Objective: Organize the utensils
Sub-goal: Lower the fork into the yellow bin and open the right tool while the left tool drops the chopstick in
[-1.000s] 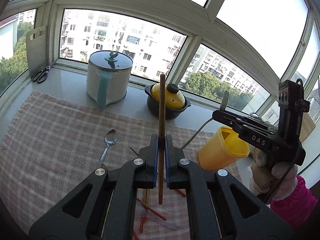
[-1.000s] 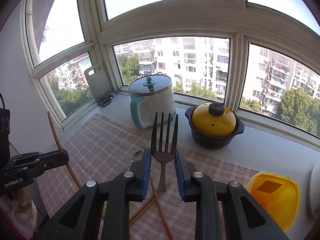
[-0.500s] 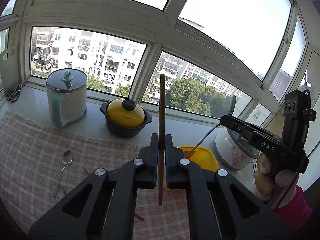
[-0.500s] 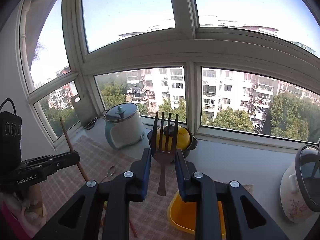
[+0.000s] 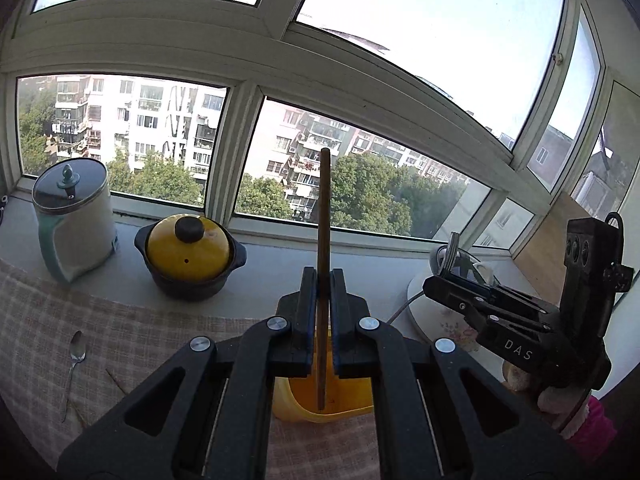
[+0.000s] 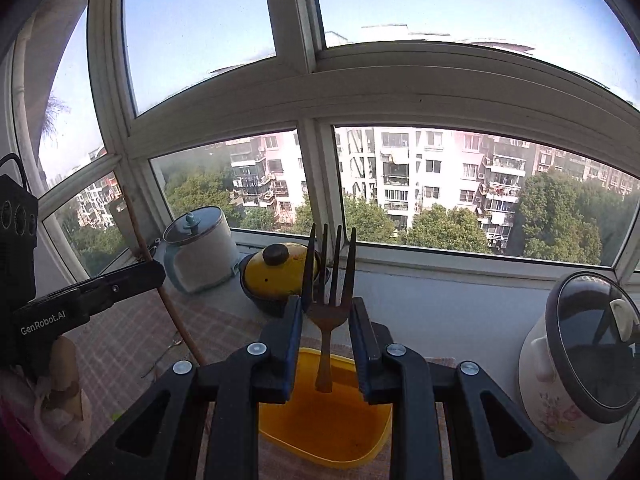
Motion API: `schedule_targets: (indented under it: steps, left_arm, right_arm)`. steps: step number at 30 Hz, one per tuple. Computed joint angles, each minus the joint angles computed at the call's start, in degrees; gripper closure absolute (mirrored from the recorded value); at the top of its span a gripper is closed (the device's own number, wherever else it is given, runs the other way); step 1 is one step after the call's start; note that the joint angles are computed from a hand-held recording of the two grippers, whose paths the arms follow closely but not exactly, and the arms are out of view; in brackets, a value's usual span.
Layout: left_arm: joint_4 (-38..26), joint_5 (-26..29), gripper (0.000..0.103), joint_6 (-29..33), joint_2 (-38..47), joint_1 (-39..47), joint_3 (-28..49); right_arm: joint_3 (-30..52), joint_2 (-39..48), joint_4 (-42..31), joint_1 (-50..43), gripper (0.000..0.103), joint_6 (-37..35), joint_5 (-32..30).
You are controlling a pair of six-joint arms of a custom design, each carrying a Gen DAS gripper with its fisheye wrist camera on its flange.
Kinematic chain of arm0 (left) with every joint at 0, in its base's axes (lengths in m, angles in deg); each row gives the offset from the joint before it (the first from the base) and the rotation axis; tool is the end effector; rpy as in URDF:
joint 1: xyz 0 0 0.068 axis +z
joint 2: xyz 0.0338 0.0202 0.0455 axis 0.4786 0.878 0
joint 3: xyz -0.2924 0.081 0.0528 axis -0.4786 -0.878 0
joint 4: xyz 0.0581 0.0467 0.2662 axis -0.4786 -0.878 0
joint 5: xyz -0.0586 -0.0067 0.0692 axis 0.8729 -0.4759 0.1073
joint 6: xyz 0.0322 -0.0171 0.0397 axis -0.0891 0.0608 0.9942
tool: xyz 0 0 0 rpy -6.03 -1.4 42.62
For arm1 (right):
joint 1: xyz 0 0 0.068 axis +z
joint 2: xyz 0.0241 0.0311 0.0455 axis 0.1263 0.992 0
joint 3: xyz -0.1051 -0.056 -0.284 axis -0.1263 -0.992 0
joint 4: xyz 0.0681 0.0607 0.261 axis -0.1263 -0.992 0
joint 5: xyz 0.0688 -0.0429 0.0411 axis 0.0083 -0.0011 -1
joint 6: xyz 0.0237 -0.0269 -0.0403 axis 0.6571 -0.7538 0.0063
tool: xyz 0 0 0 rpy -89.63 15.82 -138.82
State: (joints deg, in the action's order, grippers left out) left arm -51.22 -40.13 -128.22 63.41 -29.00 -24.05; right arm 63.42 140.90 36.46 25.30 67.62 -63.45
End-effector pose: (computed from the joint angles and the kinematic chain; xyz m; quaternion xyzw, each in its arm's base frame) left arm 0.1678 -0.2211 0.3164 -0.1360 0.8588 -0.1456 0.4720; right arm 0.2483 0.0948 0.3237 -0.2697 0.8538 0.2108 0.3921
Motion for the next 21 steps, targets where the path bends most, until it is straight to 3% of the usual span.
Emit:
schedule_targets:
  steps: [9,21]
  left_arm:
    - [3.42,3.27,0.099,-1.77,7.31,2.36,-0.77]
    - [5.4,8.3,0.099,-6.4,9.45,2.36,-4.95]
  right_arm:
    - [-2.54,3.94,1.4,-4.08,0.08,-2.02,-2.41]
    - [-7.47,7.91,5.23,-2.74,0.08,-2.13,-0.7]
